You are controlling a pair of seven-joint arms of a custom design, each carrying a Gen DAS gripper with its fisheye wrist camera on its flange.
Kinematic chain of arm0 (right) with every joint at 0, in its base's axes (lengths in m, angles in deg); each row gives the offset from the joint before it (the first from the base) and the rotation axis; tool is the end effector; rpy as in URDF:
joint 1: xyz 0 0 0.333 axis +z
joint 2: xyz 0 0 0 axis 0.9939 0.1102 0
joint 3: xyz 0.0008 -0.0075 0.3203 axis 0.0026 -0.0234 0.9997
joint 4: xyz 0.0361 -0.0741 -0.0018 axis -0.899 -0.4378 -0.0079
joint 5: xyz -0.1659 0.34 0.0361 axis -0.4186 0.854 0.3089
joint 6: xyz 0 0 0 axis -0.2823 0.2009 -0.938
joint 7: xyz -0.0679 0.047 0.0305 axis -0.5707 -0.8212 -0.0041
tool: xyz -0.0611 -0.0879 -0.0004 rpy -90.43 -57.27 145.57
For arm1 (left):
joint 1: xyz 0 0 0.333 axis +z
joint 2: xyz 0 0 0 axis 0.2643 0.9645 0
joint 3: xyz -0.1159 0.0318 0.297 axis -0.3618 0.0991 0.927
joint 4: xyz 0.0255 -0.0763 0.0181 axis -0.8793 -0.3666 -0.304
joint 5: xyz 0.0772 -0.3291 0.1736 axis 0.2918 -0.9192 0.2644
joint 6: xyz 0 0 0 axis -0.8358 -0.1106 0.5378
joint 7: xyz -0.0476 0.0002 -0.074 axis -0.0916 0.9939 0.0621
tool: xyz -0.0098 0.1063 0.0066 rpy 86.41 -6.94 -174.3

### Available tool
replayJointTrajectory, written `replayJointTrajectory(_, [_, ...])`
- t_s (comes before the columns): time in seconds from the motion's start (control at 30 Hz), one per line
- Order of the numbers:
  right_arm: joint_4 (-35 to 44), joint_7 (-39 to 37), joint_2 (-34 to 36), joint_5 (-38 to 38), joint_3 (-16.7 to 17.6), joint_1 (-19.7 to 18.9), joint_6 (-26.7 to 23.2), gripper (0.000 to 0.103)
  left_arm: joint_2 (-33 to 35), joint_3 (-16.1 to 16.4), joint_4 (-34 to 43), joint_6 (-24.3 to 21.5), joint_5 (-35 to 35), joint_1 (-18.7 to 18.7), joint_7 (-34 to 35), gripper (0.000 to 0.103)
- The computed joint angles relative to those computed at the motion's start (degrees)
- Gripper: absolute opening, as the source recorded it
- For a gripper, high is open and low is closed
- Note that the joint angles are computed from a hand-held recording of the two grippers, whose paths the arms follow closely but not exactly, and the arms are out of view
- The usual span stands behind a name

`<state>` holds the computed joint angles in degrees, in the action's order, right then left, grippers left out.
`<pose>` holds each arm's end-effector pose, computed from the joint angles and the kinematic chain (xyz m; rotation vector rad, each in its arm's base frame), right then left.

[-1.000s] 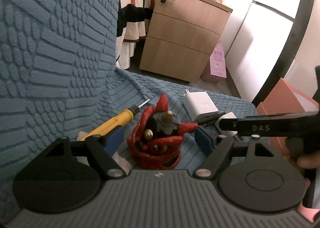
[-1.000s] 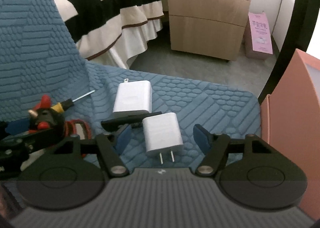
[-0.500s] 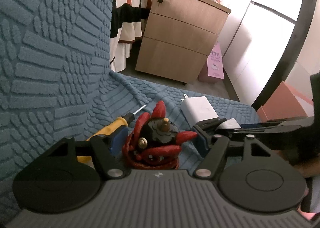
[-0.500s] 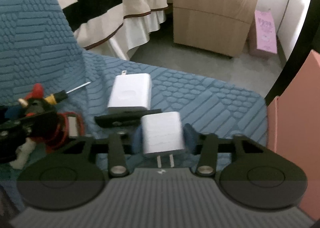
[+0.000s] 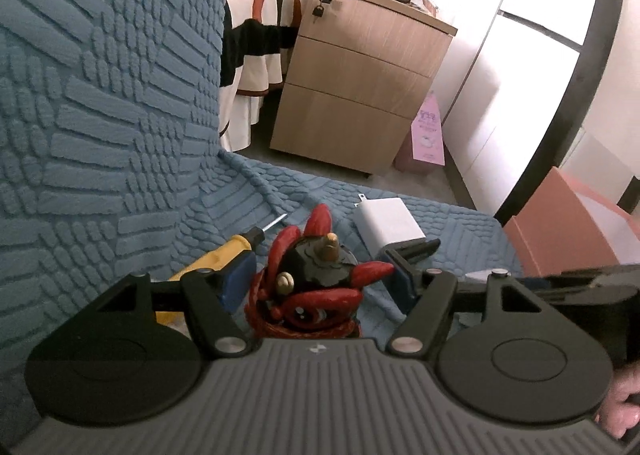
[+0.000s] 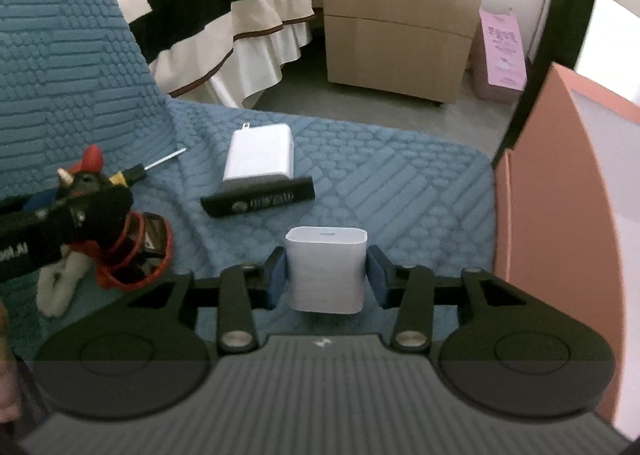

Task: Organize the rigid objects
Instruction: 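Grasp the red lion figurine with the left tool while the right tool grasps the white charger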

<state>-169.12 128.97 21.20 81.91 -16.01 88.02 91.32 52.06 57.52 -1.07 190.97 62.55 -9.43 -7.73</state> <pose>0.6925 0.0895 0.4574 -1.8979 1.7741 -0.4857 0.6769 -0.2876 0.4641 -1.8233 1.7718 -1.0739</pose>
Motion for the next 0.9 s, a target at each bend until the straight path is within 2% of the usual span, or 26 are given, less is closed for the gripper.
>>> replayJointTrajectory(0.33, [-12.9,2.0,-9.5,1.9,-0.1,0.7,2.0,0.046,-6.9,-0.9,-8.6,2.4,0.7,-0.8,-1.4,0.074])
replayJointTrajectory(0.47, [-17.1,2.5,-13.0,2.3,-0.6,1.5,2.6,0.046,-9.3,-2.5,-11.5,2.7,0.1,-0.3,-1.4,0.074])
replayJointTrajectory(0.67, [-21.7,3.2,-17.1,2.6,-1.4,2.6,3.9,0.046,-12.9,-3.6,-15.9,2.6,0.7,-0.3,-3.9,0.074])
replayJointTrajectory(0.8, [-24.2,4.1,-19.6,2.3,-1.8,3.3,4.8,0.046,-15.4,-2.9,-18.5,2.2,3.7,-1.3,-8.5,0.074])
replayJointTrajectory(0.9, [-25.6,3.2,-21.3,3.4,-1.9,3.9,5.0,0.046,-17.0,-4.1,-20.0,2.2,4.8,-0.4,-10.6,0.074])
